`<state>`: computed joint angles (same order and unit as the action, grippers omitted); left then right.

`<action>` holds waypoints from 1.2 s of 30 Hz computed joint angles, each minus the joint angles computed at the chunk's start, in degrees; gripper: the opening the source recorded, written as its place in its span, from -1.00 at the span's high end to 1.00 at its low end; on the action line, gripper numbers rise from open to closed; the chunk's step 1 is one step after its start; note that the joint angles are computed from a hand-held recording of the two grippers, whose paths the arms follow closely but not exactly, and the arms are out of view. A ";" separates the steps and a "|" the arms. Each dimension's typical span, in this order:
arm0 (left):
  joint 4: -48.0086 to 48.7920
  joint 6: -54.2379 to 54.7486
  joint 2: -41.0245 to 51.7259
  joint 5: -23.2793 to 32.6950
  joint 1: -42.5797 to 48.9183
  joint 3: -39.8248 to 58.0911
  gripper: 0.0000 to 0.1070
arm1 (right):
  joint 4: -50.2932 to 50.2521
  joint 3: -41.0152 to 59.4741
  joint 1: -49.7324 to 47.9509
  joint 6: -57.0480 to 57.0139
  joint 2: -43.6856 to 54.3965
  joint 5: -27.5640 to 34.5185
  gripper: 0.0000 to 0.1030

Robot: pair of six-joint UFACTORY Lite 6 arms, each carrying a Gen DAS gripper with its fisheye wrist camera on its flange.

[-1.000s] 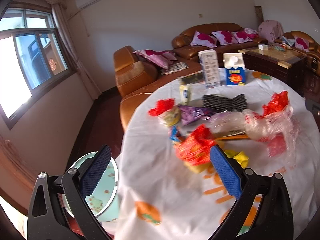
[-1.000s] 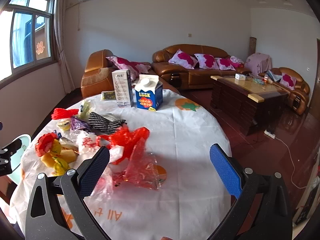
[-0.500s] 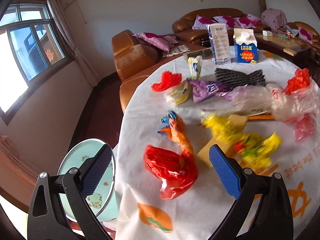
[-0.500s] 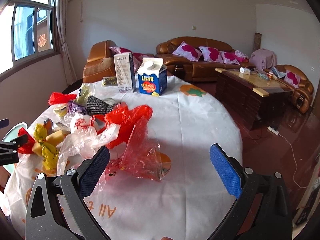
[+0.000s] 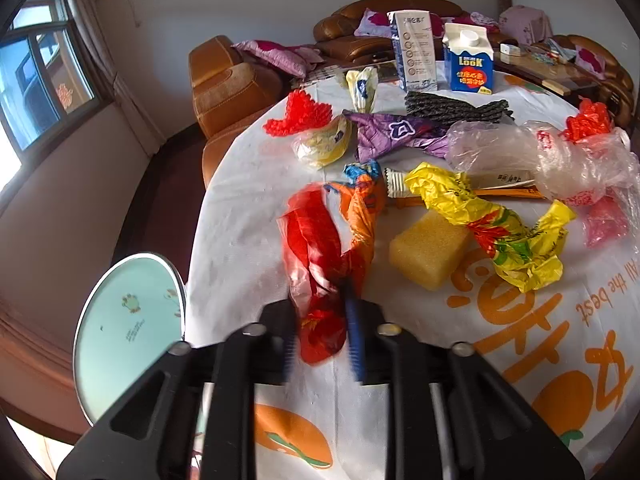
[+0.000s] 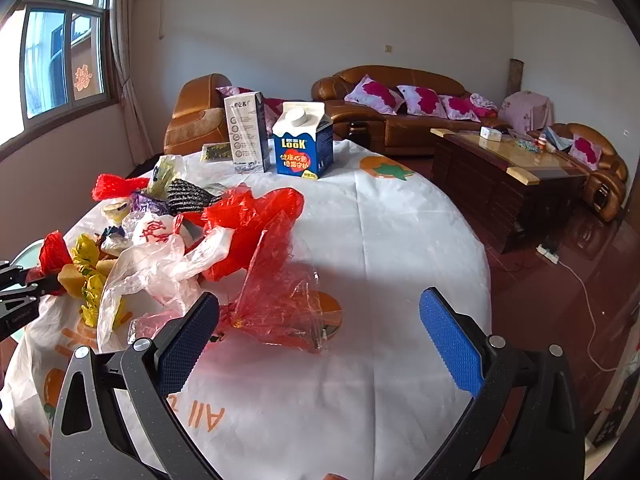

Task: Collect trash
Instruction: 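Reach the left gripper to the red and orange wrapper and grasp it, then grasp the clear printed plastic bag with the right gripper while the left lifts the red wrapper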

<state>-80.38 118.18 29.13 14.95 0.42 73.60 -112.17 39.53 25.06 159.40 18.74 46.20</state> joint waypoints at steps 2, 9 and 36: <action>-1.91 2.56 -1.14 0.61 0.69 -0.58 0.73 | -2.18 -1.54 -0.85 2.36 -1.25 -0.05 -0.91; -3.75 6.16 -5.43 4.48 5.10 -1.56 0.74 | -4.39 -5.79 -2.69 5.38 -6.02 0.94 -0.91; -1.68 8.75 -10.01 12.02 15.11 -5.58 0.74 | -10.79 11.84 2.22 0.91 5.32 -10.91 0.71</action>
<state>-82.06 126.93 19.12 26.97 15.54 68.02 -122.96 51.37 27.28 160.31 24.06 35.29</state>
